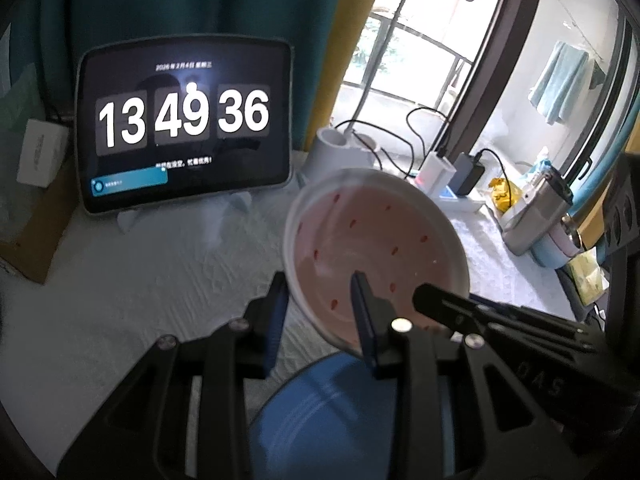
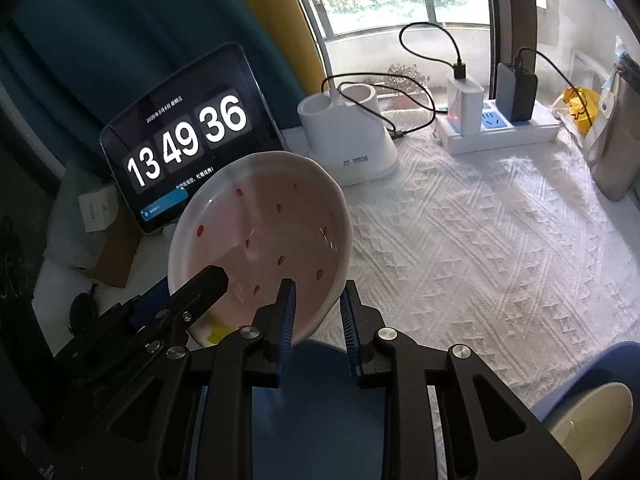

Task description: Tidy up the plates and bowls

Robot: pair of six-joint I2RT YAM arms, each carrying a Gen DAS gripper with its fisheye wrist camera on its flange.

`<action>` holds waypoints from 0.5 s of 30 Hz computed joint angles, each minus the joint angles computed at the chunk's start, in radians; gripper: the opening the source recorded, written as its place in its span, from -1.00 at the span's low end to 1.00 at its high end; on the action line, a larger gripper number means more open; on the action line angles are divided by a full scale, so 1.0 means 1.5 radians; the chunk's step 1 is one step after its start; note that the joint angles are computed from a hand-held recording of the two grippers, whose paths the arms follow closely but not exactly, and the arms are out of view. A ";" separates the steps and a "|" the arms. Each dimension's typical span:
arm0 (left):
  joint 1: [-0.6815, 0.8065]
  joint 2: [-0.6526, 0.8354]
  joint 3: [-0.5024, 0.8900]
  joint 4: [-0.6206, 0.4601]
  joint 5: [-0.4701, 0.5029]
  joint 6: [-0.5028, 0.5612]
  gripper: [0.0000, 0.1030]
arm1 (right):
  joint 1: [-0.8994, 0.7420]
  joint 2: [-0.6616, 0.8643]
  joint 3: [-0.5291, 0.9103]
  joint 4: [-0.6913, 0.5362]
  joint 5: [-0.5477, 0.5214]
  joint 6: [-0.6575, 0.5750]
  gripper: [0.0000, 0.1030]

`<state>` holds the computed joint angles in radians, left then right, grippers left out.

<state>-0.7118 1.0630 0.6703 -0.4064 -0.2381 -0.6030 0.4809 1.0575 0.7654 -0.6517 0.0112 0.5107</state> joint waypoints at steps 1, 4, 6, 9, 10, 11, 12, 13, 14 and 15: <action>-0.006 -0.005 0.001 -0.005 -0.005 -0.003 -0.37 | -0.001 -0.010 -0.001 -0.006 0.000 -0.001 -0.53; -0.030 -0.014 0.010 -0.023 -0.025 -0.012 -0.37 | -0.003 -0.038 -0.002 -0.023 0.000 -0.001 -0.53; -0.050 -0.021 0.018 -0.037 -0.041 -0.020 -0.37 | -0.003 -0.057 0.001 -0.040 0.002 0.000 -0.53; -0.080 -0.026 0.030 -0.056 -0.064 -0.034 -0.37 | -0.005 -0.080 0.007 -0.061 0.002 0.000 -0.53; -0.090 -0.027 0.034 -0.061 -0.071 -0.038 -0.37 | -0.007 -0.090 0.010 -0.070 0.002 -0.001 -0.53; -0.103 -0.027 0.040 -0.067 -0.080 -0.044 -0.37 | -0.009 -0.098 0.012 -0.078 0.002 -0.002 -0.53; -0.113 -0.027 0.044 -0.073 -0.088 -0.050 -0.37 | -0.011 -0.106 0.014 -0.085 0.002 -0.002 -0.53; -0.120 -0.027 0.048 -0.077 -0.092 -0.053 -0.37 | -0.012 -0.116 0.017 -0.095 0.003 -0.002 -0.53; -0.133 -0.027 0.054 -0.084 -0.101 -0.059 -0.37 | -0.014 -0.123 0.019 -0.103 0.004 -0.003 -0.53; -0.142 -0.026 0.058 -0.089 -0.107 -0.063 -0.37 | -0.017 -0.135 0.022 -0.114 0.004 -0.003 -0.53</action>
<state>-0.9243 1.0238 0.7577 -0.5402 -0.3991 -0.6972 0.4561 0.8554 0.7983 -0.8219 0.0172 0.5061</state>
